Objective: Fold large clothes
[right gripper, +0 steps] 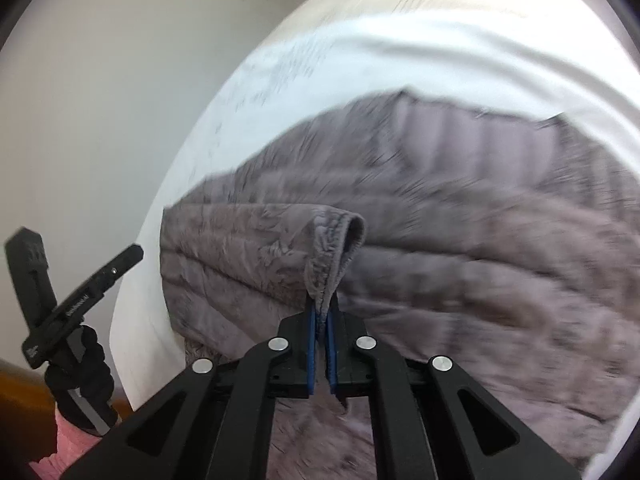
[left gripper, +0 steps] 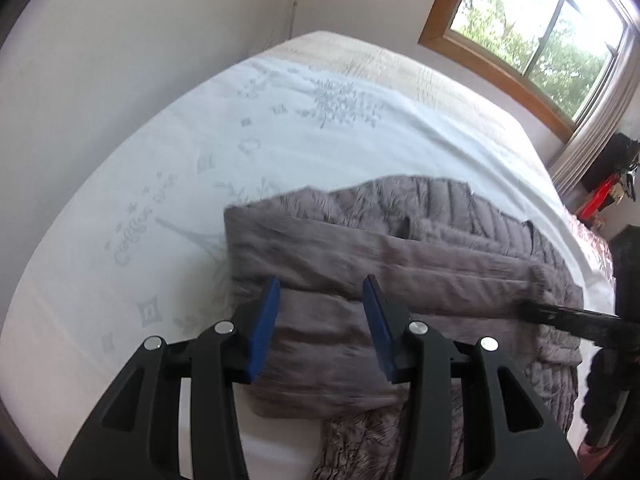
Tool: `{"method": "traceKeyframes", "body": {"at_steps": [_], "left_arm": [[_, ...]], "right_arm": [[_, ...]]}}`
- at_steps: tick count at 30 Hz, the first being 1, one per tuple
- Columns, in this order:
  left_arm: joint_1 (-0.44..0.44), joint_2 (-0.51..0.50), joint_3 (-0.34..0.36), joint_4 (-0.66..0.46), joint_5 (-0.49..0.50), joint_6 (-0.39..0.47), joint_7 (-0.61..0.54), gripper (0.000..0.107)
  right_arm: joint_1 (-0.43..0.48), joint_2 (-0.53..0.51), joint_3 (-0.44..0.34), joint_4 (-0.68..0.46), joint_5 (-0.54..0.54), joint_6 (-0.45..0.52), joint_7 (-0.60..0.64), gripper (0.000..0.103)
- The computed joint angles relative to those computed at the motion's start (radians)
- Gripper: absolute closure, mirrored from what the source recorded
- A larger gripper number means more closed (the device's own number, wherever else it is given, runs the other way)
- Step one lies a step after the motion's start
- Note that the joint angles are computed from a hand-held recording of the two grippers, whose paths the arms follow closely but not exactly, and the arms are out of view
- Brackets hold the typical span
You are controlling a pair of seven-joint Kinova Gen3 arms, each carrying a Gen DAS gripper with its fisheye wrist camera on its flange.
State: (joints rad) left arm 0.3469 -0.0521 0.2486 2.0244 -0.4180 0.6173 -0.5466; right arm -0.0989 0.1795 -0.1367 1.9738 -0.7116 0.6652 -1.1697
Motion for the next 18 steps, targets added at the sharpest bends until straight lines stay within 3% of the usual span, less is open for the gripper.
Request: {"method": "traceKeyframes", "body": {"at_steps": [8, 13, 18], "left_arm": [[0.034, 0.049, 0.012, -0.056, -0.043, -0.008, 0.03, 0.065], [0.11, 0.135, 0.001, -0.13, -0.083, -0.001, 0.033, 0.065], [0.196, 0.234, -0.032, -0.207, -0.092, 0.011, -0.006, 0.065]], "right_arm": [[0.101, -0.195, 0.147, 0.092, 0.112, 0.029, -0.052, 0.099], [0.173, -0.223, 0.236, 0.122, 0.143, 0.06, -0.047, 0.099], [0.214, -0.239, 0.26, 0.163, 0.159, 0.043, -0.048, 0.099]]}}
